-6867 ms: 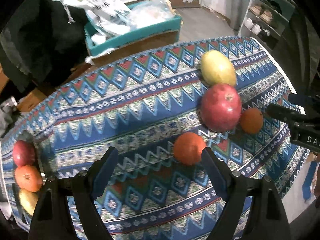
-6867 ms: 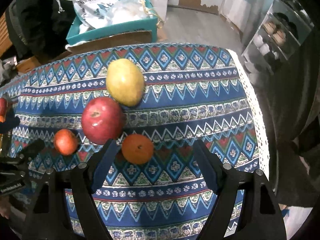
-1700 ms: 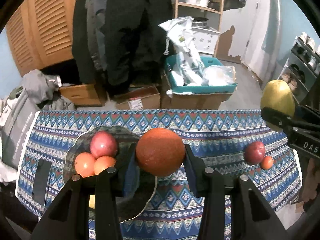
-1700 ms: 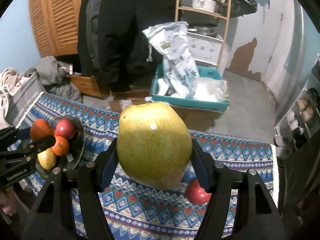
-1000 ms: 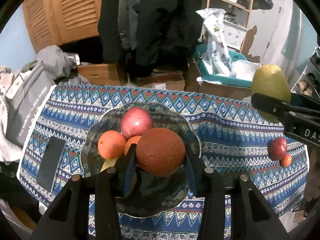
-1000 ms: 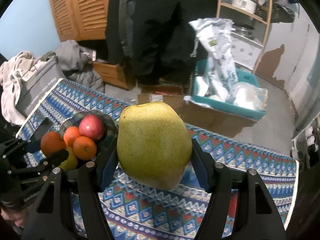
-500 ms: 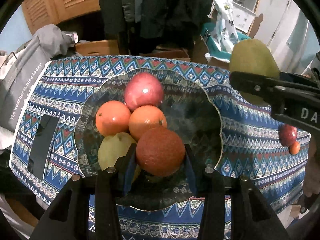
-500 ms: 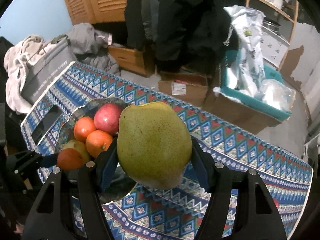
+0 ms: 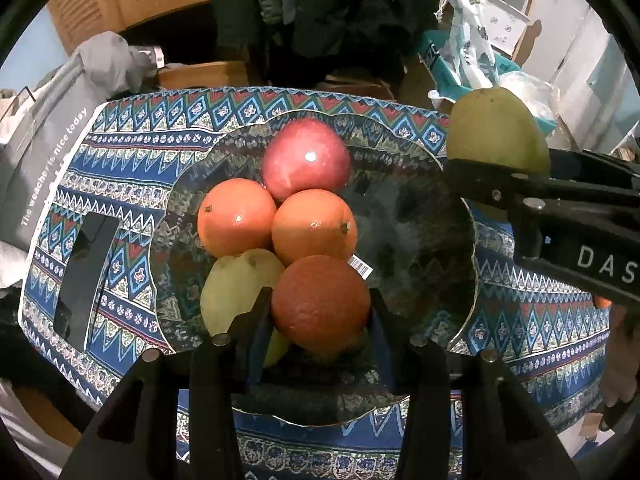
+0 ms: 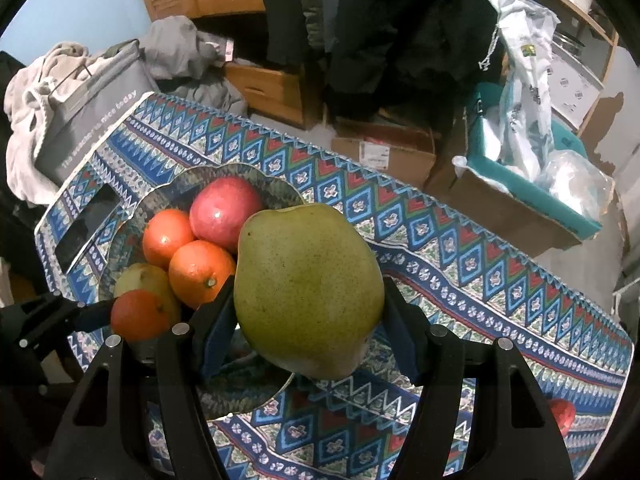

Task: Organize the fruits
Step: 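Open the left tool on the orange while the right tool lowers the yellow pear onto the plate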

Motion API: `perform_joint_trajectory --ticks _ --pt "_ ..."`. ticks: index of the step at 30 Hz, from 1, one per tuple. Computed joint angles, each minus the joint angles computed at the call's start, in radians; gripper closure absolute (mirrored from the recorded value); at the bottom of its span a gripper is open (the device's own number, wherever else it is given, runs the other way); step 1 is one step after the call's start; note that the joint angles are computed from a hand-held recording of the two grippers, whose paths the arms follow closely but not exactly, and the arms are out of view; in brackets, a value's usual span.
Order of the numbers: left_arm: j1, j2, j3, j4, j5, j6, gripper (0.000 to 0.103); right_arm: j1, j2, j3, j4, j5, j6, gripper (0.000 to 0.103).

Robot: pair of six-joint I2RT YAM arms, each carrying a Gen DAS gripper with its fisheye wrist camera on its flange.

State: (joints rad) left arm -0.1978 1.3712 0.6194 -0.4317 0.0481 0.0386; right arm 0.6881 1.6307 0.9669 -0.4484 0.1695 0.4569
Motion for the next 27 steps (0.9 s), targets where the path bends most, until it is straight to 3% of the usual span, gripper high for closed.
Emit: perform_joint_trajectory --ticks 2,6,7,27 --pt "0.002 0.007 0.004 -0.003 0.002 -0.001 0.056 0.001 0.009 0.004 0.002 -0.003 -0.003 0.035" --pt "-0.003 -0.032 -0.005 0.006 -0.018 -0.004 0.029 0.001 0.022 0.012 0.005 -0.014 -0.001 0.035" --pt "-0.006 -0.045 -0.008 0.009 -0.025 -0.005 0.028 0.000 0.024 0.013 0.006 -0.019 0.000 0.035" --pt "0.128 -0.061 0.011 -0.002 -0.031 0.014 0.028 -0.006 0.123 0.064 0.012 -0.097 0.004 0.035"
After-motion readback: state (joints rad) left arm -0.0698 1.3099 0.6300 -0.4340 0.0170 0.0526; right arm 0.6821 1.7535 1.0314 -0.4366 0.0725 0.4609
